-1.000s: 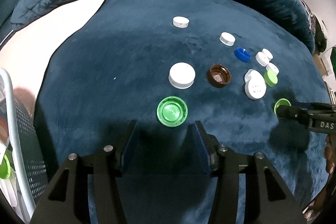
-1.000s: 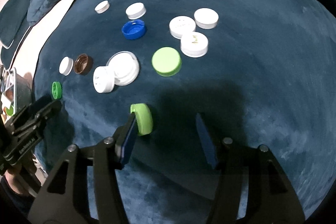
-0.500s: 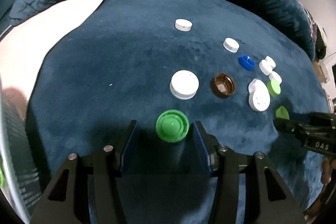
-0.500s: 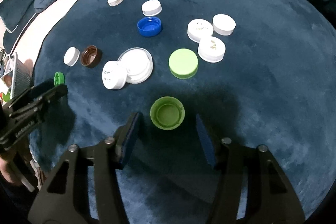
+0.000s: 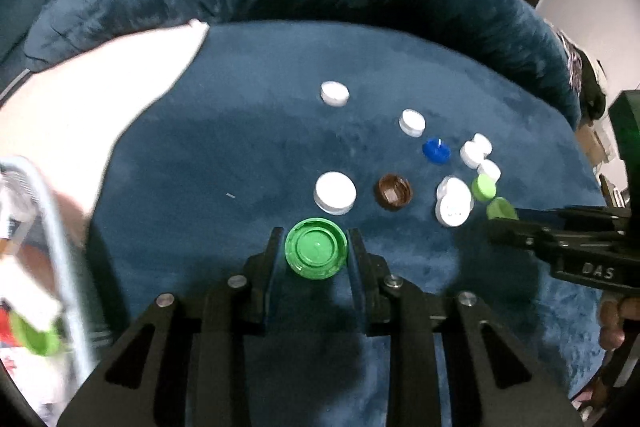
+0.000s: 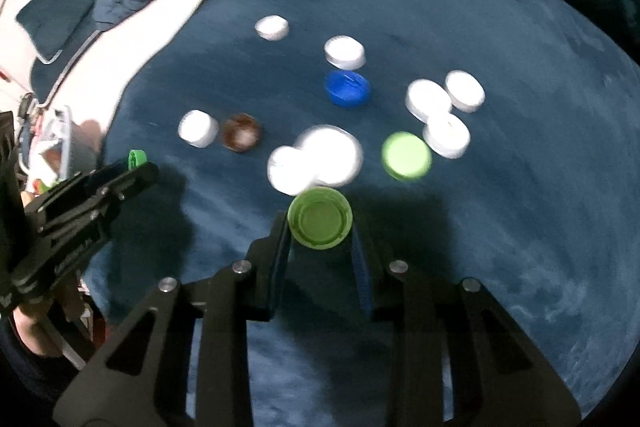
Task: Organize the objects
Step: 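Carry both green caps over the mesh basket and open both tools, then withdraw both open tools from the basket back to the cap pile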
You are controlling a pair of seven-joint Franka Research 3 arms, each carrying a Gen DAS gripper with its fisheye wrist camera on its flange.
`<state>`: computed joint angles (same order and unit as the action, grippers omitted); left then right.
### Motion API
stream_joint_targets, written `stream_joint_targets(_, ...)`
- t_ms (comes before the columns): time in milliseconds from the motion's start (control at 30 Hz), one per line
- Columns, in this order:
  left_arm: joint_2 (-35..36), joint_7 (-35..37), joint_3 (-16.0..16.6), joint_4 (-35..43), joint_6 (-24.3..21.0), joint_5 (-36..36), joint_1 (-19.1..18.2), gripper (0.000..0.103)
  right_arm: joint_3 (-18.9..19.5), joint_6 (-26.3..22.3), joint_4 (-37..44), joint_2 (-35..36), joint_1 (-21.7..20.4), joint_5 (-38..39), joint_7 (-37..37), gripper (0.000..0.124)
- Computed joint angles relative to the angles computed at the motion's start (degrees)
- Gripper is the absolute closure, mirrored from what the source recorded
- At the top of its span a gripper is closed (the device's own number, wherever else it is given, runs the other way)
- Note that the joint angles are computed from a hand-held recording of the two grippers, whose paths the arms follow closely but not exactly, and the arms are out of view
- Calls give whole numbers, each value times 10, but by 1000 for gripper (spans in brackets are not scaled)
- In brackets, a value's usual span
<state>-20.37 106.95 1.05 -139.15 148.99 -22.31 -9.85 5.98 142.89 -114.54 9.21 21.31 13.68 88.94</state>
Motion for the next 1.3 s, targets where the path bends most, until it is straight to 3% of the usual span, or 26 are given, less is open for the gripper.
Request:
stream_joint_targets(300, -98, -50, 37, -9, -6, 69, 72, 73, 40, 3, 87, 29, 37, 59, -48, 94)
stream_joint_targets(567, -79, -111, 73, 35, -27, 139, 162, 73, 82, -16, 209, 103, 85, 120, -115, 94)
stream_joint_targets(733, -59, -137, 70, 52, -47, 178, 200, 72, 102, -40, 282, 161, 102, 164, -148, 92)
stream_joint_targets(767, -57, -143, 67, 53, -52, 185, 205, 60, 109, -54, 296, 174, 99, 181, -160, 92)
stream_joint_targets(800, -57, -152, 63, 54, -57, 193, 211, 34, 113, -68, 308, 185, 99, 195, -167, 84)
stream_joint_targets(867, -59, -153, 63, 50, -53, 196, 210, 8, 104, -64, 298, 178, 107, 194, -166, 63)
stream_joint_targets(900, -64, -155, 60, 44, -45, 201, 211, 8, 99, -51, 286, 170, 110, 190, -169, 52)
stream_joint_targets(1000, -55, -157, 56, 48, -48, 211, 207, 8, 88, -30, 254, 145, 110, 186, -166, 36)
stream_joint_targets(1300, -64, -173, 38, 37, -57, 221, 184, 7, 55, -18, 189, 101, 90, 152, -91, 27)
